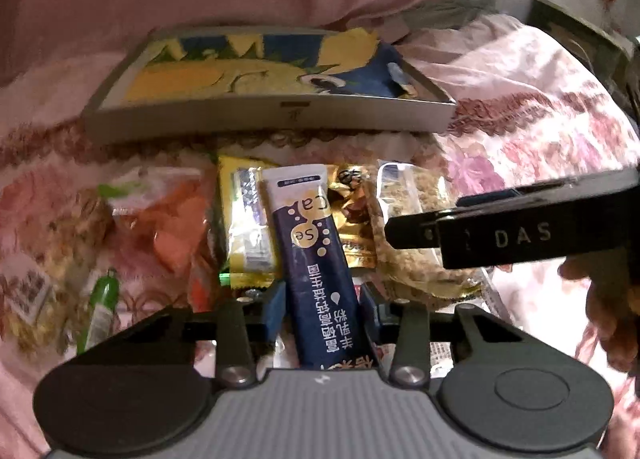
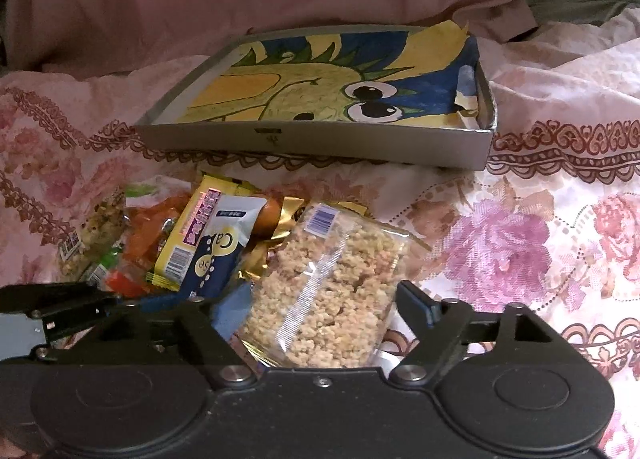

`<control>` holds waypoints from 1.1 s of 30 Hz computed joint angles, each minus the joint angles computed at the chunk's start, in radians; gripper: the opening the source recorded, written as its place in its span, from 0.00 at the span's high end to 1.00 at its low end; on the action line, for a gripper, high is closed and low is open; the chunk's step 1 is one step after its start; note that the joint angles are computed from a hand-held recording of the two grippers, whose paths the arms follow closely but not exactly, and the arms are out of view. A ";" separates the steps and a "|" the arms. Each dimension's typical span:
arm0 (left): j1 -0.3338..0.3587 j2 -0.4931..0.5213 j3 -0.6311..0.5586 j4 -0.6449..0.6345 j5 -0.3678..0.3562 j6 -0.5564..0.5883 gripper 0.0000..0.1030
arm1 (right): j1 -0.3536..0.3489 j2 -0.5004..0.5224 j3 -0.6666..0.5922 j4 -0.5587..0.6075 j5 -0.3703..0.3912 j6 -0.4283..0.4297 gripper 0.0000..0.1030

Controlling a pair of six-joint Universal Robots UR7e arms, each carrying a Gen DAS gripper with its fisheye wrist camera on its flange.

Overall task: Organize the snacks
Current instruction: 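Grasp the dark blue tube with the left tool while the right tool grasps the clear granola bag, then carry the blue tube and granola bag into the cartoon tray while both tools release them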

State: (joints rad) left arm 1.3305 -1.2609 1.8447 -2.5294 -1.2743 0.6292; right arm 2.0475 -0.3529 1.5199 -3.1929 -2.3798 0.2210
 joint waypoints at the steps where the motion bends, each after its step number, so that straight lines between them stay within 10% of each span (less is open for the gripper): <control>1: -0.001 -0.001 0.000 0.002 0.005 -0.010 0.58 | -0.002 0.005 -0.008 0.004 -0.001 0.004 0.14; 23: -0.011 -0.048 0.023 0.025 -0.020 -0.076 0.64 | 0.037 0.022 -0.016 0.036 -0.109 -0.009 0.24; 33: -0.002 -0.078 0.040 -0.049 -0.094 -0.090 0.65 | 0.064 0.001 0.037 -0.158 -0.128 -0.073 0.25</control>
